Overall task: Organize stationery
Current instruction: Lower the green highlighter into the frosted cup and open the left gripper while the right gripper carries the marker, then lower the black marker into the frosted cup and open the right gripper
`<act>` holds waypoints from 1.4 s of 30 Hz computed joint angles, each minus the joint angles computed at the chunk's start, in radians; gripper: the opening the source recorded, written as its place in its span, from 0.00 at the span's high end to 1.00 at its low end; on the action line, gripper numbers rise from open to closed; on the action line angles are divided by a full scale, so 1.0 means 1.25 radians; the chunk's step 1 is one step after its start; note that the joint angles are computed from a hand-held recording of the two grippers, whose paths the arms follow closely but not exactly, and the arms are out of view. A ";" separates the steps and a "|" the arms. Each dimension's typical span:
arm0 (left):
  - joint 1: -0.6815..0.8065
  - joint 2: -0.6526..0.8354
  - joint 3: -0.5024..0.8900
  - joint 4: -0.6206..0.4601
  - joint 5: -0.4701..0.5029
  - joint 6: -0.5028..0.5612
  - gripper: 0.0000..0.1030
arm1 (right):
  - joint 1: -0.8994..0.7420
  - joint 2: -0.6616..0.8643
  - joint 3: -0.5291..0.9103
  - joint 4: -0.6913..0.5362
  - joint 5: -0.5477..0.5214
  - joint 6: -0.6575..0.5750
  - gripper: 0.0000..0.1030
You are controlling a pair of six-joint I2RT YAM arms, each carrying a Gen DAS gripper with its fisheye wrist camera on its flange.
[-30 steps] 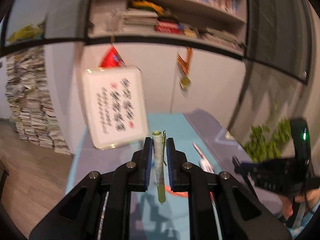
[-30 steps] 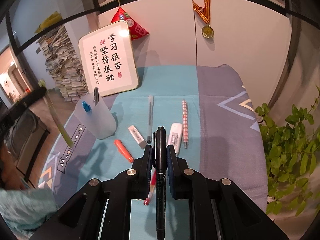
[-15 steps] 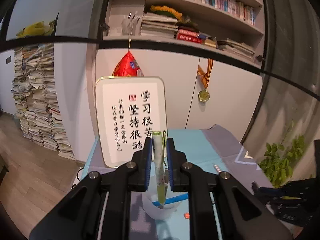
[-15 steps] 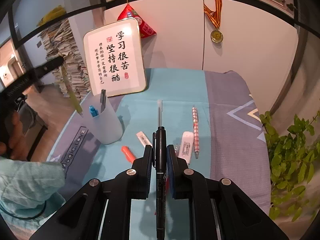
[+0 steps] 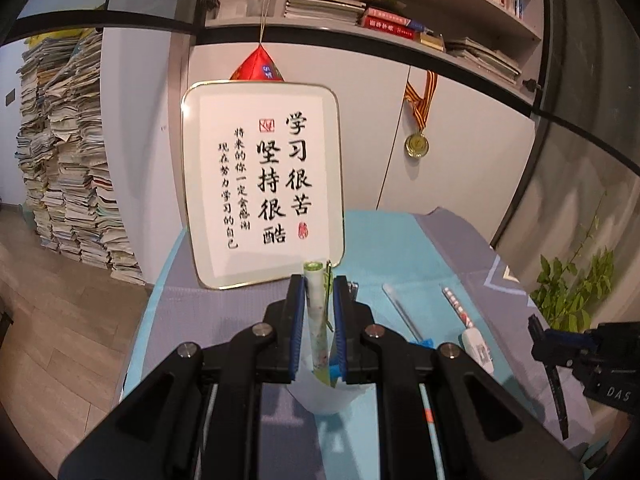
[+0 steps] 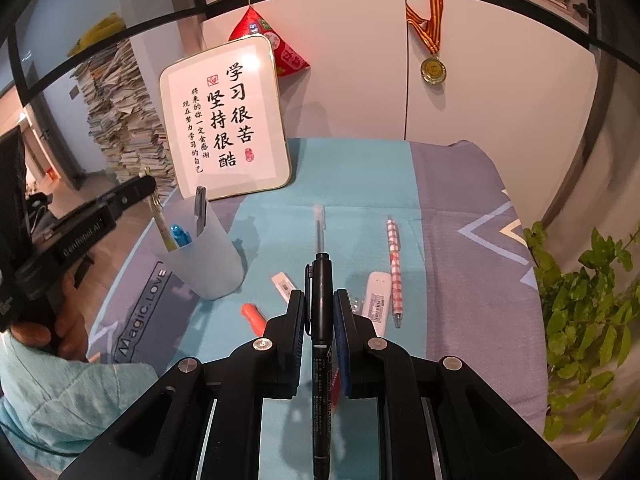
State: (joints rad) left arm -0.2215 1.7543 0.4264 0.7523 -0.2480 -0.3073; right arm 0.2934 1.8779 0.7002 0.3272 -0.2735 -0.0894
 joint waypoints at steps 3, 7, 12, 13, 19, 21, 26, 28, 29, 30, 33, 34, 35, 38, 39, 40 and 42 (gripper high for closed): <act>-0.006 0.008 -0.005 0.008 0.000 0.001 0.88 | 0.005 0.002 0.005 -0.003 0.003 0.002 0.85; -0.001 0.019 -0.013 0.020 0.010 -0.005 0.88 | 0.013 0.003 0.014 -0.005 0.005 0.006 0.85; 0.006 0.030 -0.023 0.037 0.017 -0.011 0.87 | 0.040 -0.002 0.033 -0.008 0.010 0.016 0.85; 0.007 0.028 -0.029 0.042 0.016 -0.010 0.87 | 0.048 -0.005 0.038 -0.009 0.013 0.018 0.85; -0.004 0.020 -0.088 0.118 -0.004 -0.011 0.85 | 0.098 -0.034 0.050 0.046 0.023 0.054 0.85; -0.009 0.026 -0.105 0.149 -0.006 -0.006 0.78 | 0.113 -0.041 0.058 0.069 0.021 0.071 0.85; -0.028 0.047 -0.137 0.214 -0.029 -0.001 0.78 | 0.154 -0.036 0.088 0.173 0.013 0.132 0.85; -0.025 0.057 -0.150 0.239 -0.028 -0.006 0.78 | 0.170 -0.013 0.100 0.235 0.012 0.152 0.85; -0.024 0.062 -0.156 0.251 -0.033 -0.005 0.78 | 0.183 0.001 0.111 0.256 0.019 0.156 0.85; -0.022 0.067 -0.164 0.265 -0.041 -0.003 0.78 | 0.195 0.025 0.131 0.270 0.027 0.154 0.85; -0.004 0.077 -0.184 0.304 -0.043 -0.001 0.78 | 0.233 0.117 0.227 0.241 0.051 0.150 0.85; 0.008 0.081 -0.191 0.318 -0.034 -0.003 0.78 | 0.239 0.141 0.250 0.230 0.052 0.153 0.85; 0.017 0.088 -0.197 0.334 -0.028 -0.006 0.78 | 0.246 0.172 0.278 0.223 0.056 0.160 0.85; 0.047 0.117 -0.211 0.385 -0.012 -0.011 0.78 | 0.258 0.226 0.307 0.254 0.081 0.172 0.85; 0.056 0.132 -0.213 0.405 -0.009 -0.012 0.78 | 0.263 0.242 0.312 0.268 0.094 0.169 0.85; 0.064 0.145 -0.211 0.418 -0.005 -0.012 0.78 | 0.265 0.250 0.314 0.272 0.098 0.166 0.85; 0.076 0.157 -0.203 0.419 0.008 -0.014 0.78 | 0.267 0.262 0.324 0.257 0.101 0.163 0.85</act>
